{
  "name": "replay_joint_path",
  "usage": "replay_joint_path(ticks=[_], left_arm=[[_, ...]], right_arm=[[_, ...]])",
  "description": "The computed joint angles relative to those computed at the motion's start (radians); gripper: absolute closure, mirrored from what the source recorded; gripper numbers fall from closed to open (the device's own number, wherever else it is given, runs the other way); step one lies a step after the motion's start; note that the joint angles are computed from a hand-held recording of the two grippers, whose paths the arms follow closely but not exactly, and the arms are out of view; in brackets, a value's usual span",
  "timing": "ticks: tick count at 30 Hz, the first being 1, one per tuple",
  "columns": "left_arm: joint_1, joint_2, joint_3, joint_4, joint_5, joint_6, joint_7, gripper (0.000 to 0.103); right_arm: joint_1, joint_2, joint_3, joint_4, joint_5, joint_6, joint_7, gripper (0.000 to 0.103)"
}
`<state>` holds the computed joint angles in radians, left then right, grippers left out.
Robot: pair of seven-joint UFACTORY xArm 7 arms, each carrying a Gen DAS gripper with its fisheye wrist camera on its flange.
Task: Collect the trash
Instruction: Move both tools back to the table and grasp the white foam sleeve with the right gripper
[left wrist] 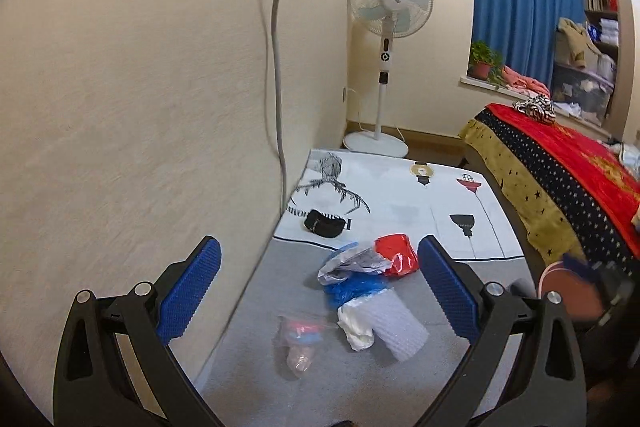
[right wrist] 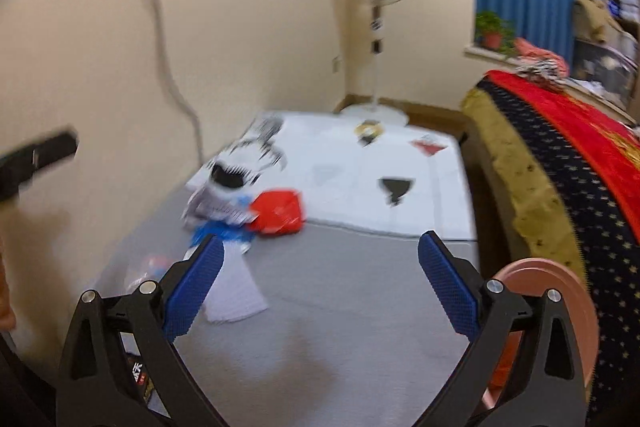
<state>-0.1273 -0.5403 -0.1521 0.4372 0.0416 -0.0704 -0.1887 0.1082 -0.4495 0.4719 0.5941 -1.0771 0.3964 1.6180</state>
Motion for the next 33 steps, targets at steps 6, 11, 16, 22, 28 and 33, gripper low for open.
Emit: replay_joint_path(ticks=[6, 11, 16, 22, 28, 33], left_arm=[[0.084, 0.048, -0.07, 0.026, 0.026, -0.015, -0.007, 0.007], [0.131, 0.061, -0.095, 0.04, 0.032, -0.009, -0.029, 0.007], [0.153, 0.079, -0.089, 0.052, 0.041, 0.002, -0.046, 0.007], [0.053, 0.094, 0.026, 0.057, 0.014, 0.023, -0.027, 0.007], [0.047, 0.093, 0.033, 0.052, 0.007, 0.022, -0.014, 0.007], [0.039, 0.098, 0.036, 0.056, 0.001, 0.024, -0.004, 0.007]], right_arm=[[-0.041, 0.2, 0.07, 0.112, -0.269, 0.004, 0.227, 0.014], [-0.014, 0.354, 0.021, 0.182, -0.399, -0.019, 0.326, 0.027], [0.04, 0.442, -0.042, 0.227, -0.44, -0.042, 0.328, 0.034], [0.13, 0.506, -0.097, 0.282, -0.491, -0.018, 0.347, 0.034], [0.207, 0.567, -0.164, 0.323, -0.475, -0.008, 0.295, 0.043], [0.254, 0.585, -0.228, 0.339, -0.446, -0.053, 0.256, 0.066]])
